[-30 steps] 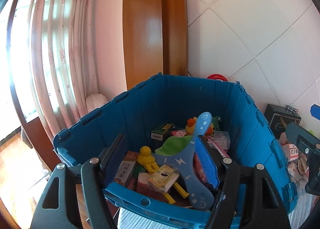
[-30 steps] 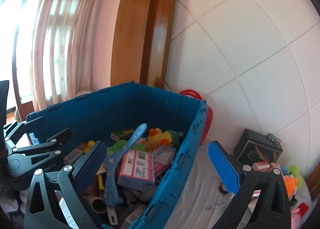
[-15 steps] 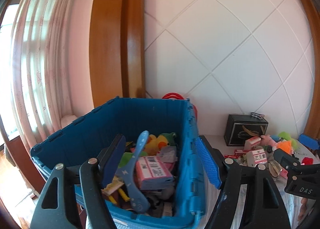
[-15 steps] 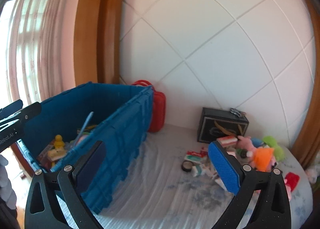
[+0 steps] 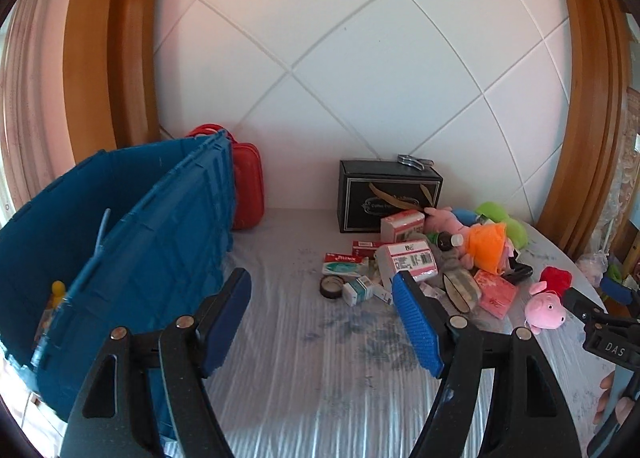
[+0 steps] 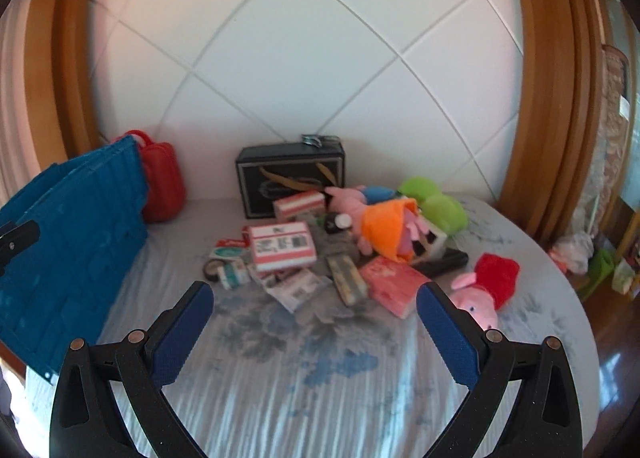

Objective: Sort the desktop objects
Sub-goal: 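Open both tools over the crate and move them back to the pile, then grasp the teal-white medicine box with the left tool while the right grasps the white bandage pack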

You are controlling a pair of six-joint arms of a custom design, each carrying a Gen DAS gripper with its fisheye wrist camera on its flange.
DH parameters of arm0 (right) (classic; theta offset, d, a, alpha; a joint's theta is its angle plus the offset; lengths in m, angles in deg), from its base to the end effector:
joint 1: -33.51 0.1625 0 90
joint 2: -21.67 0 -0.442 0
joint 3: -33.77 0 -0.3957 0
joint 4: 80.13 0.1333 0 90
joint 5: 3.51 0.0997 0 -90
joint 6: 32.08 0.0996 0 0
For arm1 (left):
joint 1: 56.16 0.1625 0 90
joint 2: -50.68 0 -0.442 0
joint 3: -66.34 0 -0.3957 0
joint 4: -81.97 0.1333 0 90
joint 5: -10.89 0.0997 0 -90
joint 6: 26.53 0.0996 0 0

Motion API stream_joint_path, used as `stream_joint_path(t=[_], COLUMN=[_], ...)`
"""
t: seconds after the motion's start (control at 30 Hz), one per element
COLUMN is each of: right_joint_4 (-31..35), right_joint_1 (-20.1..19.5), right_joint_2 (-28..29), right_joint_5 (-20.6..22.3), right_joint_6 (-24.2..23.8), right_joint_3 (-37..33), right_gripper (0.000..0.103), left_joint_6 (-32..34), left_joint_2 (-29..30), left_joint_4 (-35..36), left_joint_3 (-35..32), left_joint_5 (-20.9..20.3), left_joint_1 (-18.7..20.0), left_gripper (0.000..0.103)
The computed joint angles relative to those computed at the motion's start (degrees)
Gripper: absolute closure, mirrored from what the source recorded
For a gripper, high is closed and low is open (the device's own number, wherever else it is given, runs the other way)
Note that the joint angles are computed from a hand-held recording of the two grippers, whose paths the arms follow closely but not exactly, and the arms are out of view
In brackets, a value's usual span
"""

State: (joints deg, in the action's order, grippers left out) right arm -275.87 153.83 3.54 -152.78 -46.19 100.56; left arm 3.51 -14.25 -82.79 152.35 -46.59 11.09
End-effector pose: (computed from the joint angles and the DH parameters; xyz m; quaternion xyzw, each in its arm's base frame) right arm 0.4341 -0.6478 0.0590 0.0700 -0.7962 0.4724 0.3715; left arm -0.0919 -0.7023 0.4511 0.2676 0.8235 -0.4167 0.2769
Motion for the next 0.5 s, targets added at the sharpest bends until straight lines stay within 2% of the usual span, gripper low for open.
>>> stream_joint_path(t=[0.1, 0.23, 0.37, 0.5], right_joint_4=[1.77, 7.11, 11.24, 18.15], right_joint_1=[-2.78, -5.96, -7.56, -8.70], right_joint_2=[-3.56, -5.64, -4.88, -2.02], right_joint_5=[0.37, 1.23, 2.18, 2.69], right_joint_6=[3.44, 8.09, 11.59, 16.05], right_joint_3=[5.14, 7.34, 5.62, 0.29], right_gripper=[0.000, 0.000, 0.000, 0.000], left_joint_6=[-1.72, -4.47, -5.16, -4.16], left_joint_2=[2.75, 6.63, 11.33, 17.34], left_joint_4=[0.49, 4.08, 9.56, 15.92], left_joint_3=[-0.70, -4.19, -10.54, -19.49], left_joint_5=[2.15, 3.81, 4.26, 4.12], left_joint_1=[-0.02, 1.39, 3.78, 6.56], left_gripper=[0.030, 0.030, 0.030, 0.030])
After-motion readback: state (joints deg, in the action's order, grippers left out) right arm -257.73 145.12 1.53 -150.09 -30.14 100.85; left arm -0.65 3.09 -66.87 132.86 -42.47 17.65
